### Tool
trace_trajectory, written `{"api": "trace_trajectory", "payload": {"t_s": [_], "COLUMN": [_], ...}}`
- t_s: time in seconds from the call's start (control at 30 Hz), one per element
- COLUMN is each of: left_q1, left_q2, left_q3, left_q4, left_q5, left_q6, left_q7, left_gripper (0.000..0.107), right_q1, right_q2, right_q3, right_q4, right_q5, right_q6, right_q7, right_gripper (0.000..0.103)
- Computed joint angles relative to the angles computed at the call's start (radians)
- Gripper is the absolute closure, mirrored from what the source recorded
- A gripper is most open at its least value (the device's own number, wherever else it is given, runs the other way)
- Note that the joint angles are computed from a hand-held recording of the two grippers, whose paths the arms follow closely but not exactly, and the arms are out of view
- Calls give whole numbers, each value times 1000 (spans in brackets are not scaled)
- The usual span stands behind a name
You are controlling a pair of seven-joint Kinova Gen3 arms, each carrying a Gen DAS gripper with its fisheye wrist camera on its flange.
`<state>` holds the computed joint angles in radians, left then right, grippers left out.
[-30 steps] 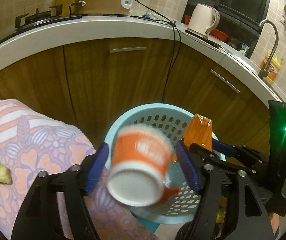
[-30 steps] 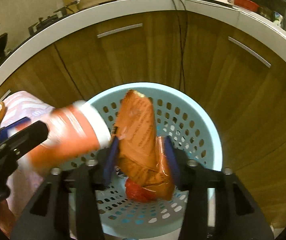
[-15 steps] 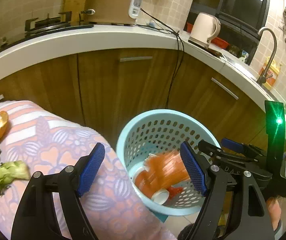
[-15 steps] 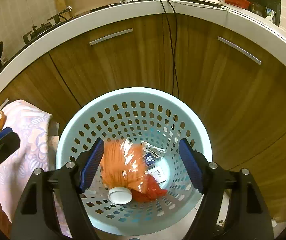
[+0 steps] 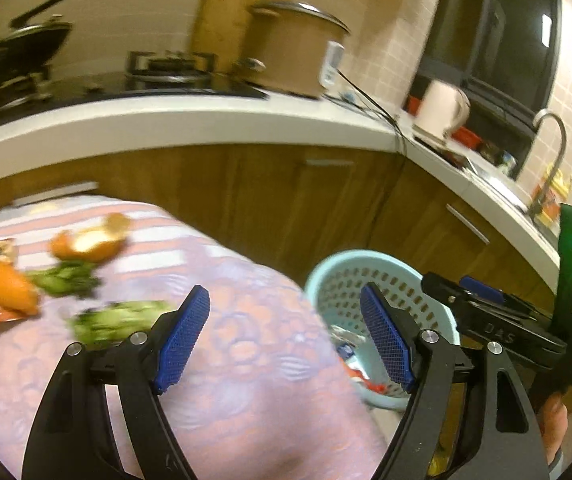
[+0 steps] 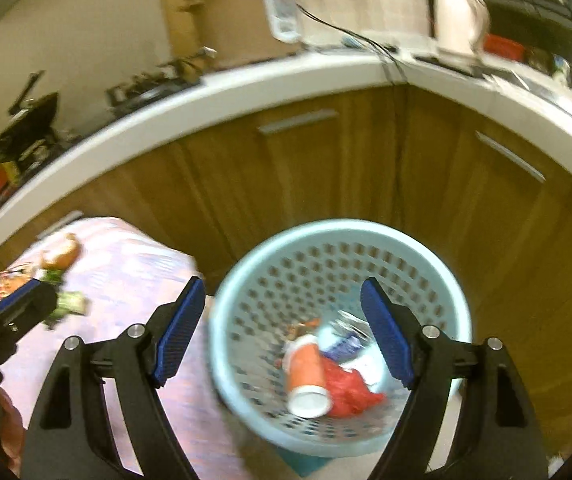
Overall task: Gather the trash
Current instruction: 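Move both open tools back over the table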
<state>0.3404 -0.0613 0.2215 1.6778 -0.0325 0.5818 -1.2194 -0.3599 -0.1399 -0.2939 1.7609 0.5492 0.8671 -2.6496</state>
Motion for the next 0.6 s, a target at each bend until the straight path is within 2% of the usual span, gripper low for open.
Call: {"api": "trace_trajectory", "payload": {"t_s": [0.1, 0.2, 0.3, 0.4, 0.6], "left_q1": [-32, -98, -149, -205, -317], "left_q2": [-66, -131, -177, -224, -251], "left_q3": [-33, -43, -77, -138, -217], "left_q4": [44, 83, 114, 142, 161], "left_q5": [21, -14, -2, 18, 24], "left_q6": [1, 21, 35, 51, 85], "left_q7": [-8, 33, 23, -5, -72], "left_gripper": [32, 32, 32, 32, 32], "right_q1": [-31, -86, -156, -217, -320], "right_q2": [24, 70, 130, 193, 293], "right_q3": [-40, -66, -72, -59, -11], "right_q4": [-37, -76, -110, -143, -182], "right_q5": [33, 80, 113, 121, 132], "right_q6": [0, 8, 10, 6, -3], "right_q7": [-35, -79, -120, -141, -168], "right_gripper": [28, 33, 39, 42, 42]}}
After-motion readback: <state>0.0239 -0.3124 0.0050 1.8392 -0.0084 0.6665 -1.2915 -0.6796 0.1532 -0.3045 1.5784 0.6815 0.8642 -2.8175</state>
